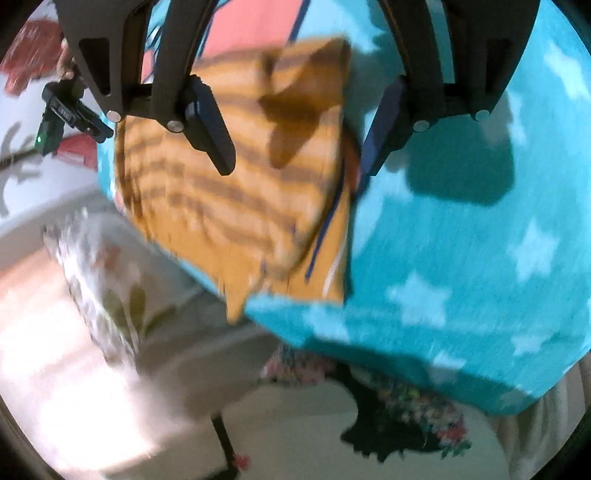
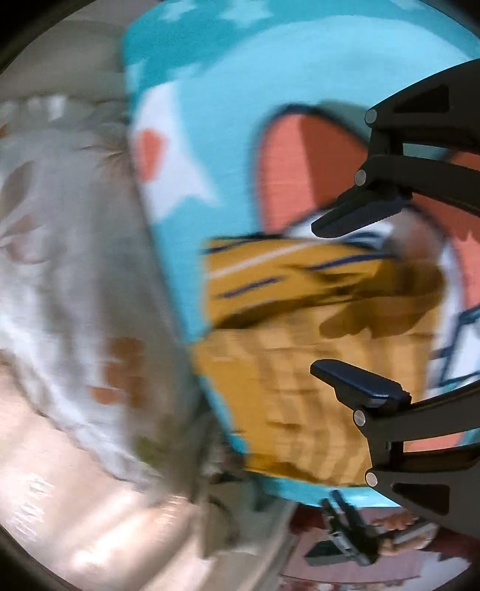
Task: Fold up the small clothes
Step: 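Open both grippers and smooth the folded sweater bundle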
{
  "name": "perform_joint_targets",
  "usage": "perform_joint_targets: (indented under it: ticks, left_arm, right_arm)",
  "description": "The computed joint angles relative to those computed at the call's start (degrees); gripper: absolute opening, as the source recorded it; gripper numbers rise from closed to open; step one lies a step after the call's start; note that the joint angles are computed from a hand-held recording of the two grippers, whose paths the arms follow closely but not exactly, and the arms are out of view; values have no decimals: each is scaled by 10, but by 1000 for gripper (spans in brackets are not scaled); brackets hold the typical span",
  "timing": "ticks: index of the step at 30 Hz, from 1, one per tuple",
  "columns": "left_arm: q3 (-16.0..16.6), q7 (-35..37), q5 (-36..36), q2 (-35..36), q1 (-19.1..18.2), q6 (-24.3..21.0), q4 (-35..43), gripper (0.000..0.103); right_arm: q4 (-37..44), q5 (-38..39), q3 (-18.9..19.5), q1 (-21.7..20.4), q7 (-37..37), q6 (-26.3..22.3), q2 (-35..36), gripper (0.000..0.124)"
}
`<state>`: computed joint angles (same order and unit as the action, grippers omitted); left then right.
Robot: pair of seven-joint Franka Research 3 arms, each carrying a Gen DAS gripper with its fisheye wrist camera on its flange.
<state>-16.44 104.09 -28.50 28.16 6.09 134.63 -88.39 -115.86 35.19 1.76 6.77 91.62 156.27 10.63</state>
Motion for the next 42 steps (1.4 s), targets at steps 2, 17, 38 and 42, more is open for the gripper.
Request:
perform_joint_targets:
  ticks: [2, 17, 38, 42]
  left_arm:
    - [-10, 27, -23, -26, 13, 2, -52, 73]
    - [11, 37, -33, -84, -1, -68, -94, 19]
    - [65, -90, 58, -248, -69, 83, -301, 43]
    - [73, -123, 82, -273, -84, 102, -328, 48]
  right_arm:
    - [-42, 7, 10, 9, -13, 8, -18, 73]
    - [-74, 375, 21, -39, -260, -106, -41, 14]
    - [-3, 273, 2, 31, -261, -7, -9, 39]
    - [111, 74, -24, 52, -120, -6, 107, 39]
